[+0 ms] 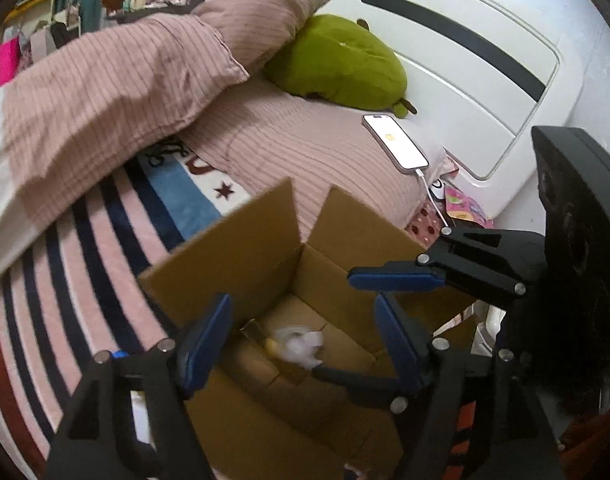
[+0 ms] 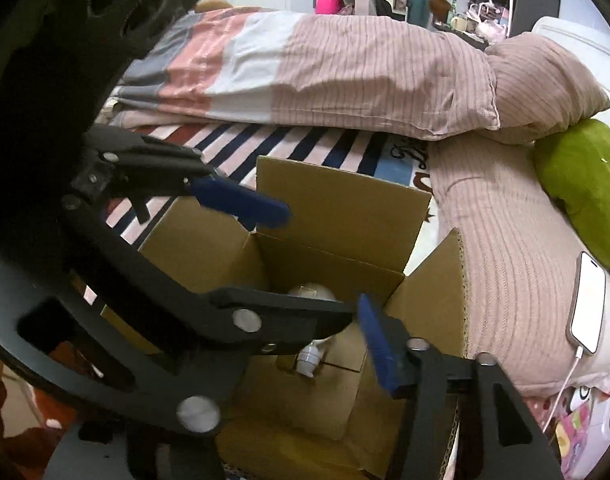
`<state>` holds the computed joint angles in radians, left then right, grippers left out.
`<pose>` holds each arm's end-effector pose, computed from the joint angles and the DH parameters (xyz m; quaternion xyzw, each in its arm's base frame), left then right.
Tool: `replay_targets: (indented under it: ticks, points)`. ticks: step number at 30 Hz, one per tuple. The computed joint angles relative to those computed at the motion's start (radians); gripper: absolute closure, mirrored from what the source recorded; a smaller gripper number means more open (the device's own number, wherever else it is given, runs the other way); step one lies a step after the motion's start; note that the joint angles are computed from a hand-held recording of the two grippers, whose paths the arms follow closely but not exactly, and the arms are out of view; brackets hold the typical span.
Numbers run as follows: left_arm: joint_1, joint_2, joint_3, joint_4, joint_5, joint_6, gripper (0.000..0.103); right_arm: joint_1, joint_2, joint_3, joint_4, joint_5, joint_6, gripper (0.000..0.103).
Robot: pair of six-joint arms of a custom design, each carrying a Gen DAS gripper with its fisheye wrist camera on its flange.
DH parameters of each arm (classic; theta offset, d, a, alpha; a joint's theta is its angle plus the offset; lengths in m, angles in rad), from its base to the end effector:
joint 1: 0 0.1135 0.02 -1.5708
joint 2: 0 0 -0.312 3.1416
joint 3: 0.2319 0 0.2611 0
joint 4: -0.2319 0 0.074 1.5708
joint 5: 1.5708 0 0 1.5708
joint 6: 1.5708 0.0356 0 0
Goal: Organize rigid objects
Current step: 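Drop the tape roll into the cardboard box with the right gripper, then grasp the white USB adapter with the right gripper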
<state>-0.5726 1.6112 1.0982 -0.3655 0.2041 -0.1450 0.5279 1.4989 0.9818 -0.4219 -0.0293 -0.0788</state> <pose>0.2927 -0.1973 0.2690 0.2323 0.9072 -0.2082 0.2824 0.2697 0.1585 0.2628 -0.2882 0.9057 0.0827 0.2997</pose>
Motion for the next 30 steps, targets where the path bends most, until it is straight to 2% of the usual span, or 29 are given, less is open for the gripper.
replay_targets:
  ticks: [4, 6, 9, 11, 15, 19, 23, 26, 30]
  points:
    - [0.053, -0.132, -0.1, 0.02, -0.027, 0.0, 0.027, 0.027, -0.029, -0.003, 0.008, -0.011, 0.036, 0.047]
    - [0.096, -0.241, -0.176, 0.025, -0.053, -0.003, 0.026, 0.067, -0.07, -0.018, 0.033, -0.019, 0.07, 0.037]
    - [0.167, -0.395, -0.274, 0.02, -0.077, 0.0, 0.019, 0.158, -0.122, -0.034, 0.076, -0.013, 0.138, 0.036]
    - [0.25, -0.515, -0.349, 0.004, -0.071, 0.016, 0.018, 0.239, -0.137, -0.038, 0.11, 0.003, 0.189, 0.036]
    - [0.478, -0.679, -0.472, -0.024, 0.048, 0.084, 0.018, 0.4, -0.095, -0.03, 0.185, 0.047, 0.28, 0.036]
    - [0.704, -0.76, -0.576, -0.035, 0.168, 0.181, 0.018, 0.497, 0.027, 0.005, 0.245, 0.054, 0.336, 0.036]
    - [0.898, -0.771, -0.659, -0.028, 0.284, 0.288, 0.018, 0.528, 0.182, 0.064, 0.267, 0.042, 0.383, 0.036]
    - [1.005, -0.751, -0.707, -0.008, 0.354, 0.352, 0.018, 0.53, 0.298, 0.103, 0.271, 0.114, 0.388, 0.036]
    - [1.087, -0.732, -0.746, 0.014, 0.409, 0.389, 0.018, 0.497, 0.453, 0.192, 0.215, 0.23, 0.371, 0.037]
